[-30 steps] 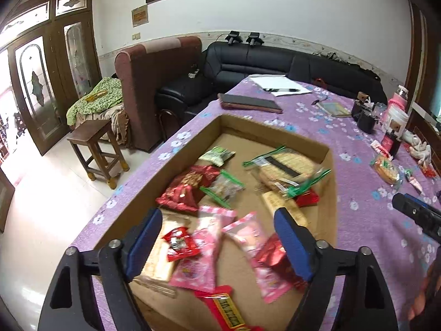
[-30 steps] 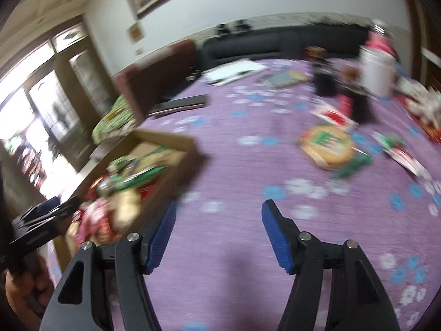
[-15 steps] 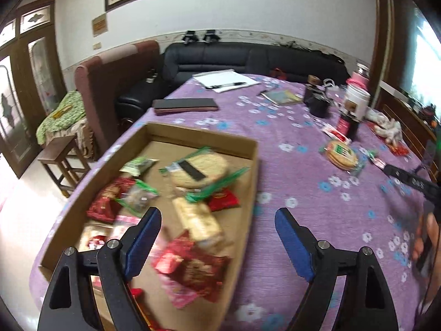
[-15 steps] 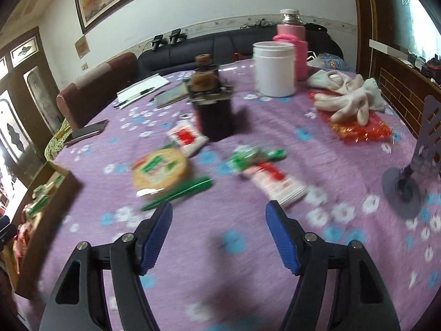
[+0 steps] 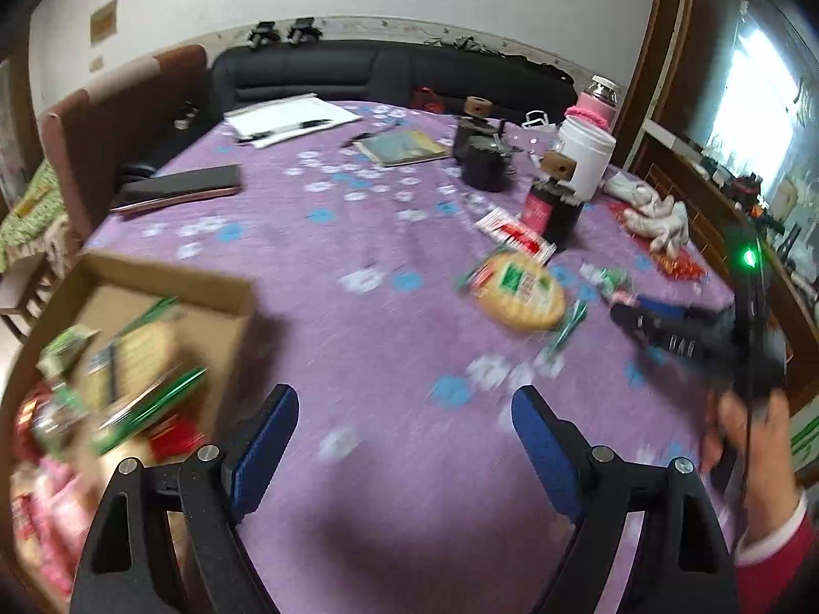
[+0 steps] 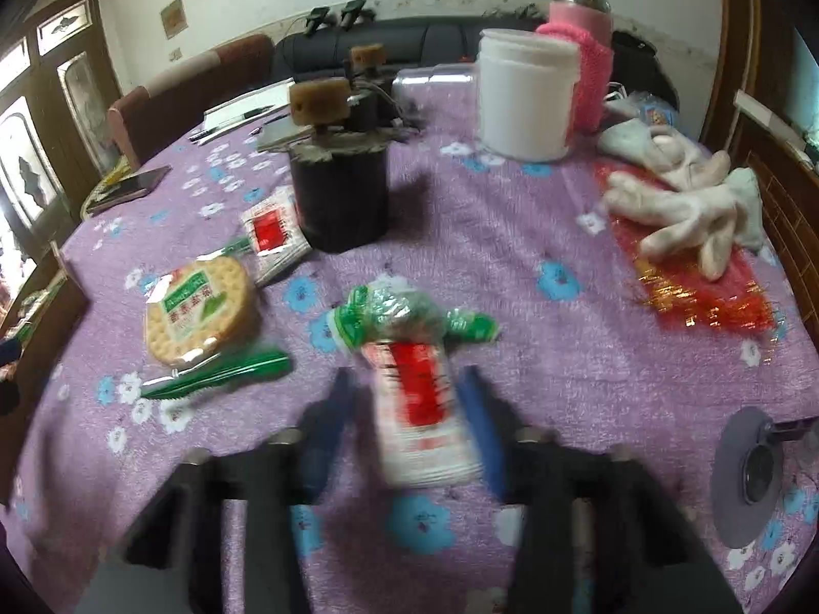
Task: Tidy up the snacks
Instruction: 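Move both tools back toward the remaining snacks on the table, then grasp white-red sachet with right tool while left tool grasps round cracker pack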
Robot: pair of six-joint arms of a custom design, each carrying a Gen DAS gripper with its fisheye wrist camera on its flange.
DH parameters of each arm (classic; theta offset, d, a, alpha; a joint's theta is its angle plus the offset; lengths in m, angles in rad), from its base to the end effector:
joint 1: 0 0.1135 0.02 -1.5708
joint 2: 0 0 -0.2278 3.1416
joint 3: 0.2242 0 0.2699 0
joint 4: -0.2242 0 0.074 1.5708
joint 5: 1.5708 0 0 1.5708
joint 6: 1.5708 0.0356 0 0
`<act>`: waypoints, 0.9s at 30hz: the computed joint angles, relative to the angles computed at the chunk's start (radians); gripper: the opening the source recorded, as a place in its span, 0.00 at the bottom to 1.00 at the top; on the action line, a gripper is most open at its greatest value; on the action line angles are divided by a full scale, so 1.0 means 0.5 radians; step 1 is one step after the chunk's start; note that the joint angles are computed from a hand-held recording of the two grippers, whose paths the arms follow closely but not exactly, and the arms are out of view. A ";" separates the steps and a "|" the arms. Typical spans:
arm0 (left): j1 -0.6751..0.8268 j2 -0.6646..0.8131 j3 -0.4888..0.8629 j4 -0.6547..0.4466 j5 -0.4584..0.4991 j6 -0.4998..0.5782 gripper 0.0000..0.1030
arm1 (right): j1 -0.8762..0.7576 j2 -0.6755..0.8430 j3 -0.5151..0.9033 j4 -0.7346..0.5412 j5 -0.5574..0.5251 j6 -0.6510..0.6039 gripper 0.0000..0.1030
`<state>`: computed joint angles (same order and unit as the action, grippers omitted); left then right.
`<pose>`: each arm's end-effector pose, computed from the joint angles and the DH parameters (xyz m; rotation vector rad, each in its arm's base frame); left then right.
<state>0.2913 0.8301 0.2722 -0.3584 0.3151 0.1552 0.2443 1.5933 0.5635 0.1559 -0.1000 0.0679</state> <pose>0.1822 0.0431 0.1077 -0.0345 2.4345 -0.1939 0.2731 0.0717 0.0627 -0.2608 2.4423 0.2601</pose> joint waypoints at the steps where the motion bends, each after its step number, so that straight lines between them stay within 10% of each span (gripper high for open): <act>1: -0.114 0.210 0.080 0.118 -0.059 -0.114 0.86 | -0.020 -0.009 -0.011 0.002 -0.048 0.015 0.26; 7: -0.578 0.959 0.413 0.558 -0.348 -0.449 0.86 | -0.026 -0.306 -0.302 0.072 -0.220 0.150 0.25; 15: -0.927 1.371 0.633 0.789 -0.624 -0.130 0.86 | -0.045 -1.173 -0.686 -0.167 -0.418 0.308 0.25; 27: -0.830 1.456 0.739 0.637 -0.326 0.248 0.92 | -0.096 -1.616 -0.908 -0.342 -0.460 0.427 0.25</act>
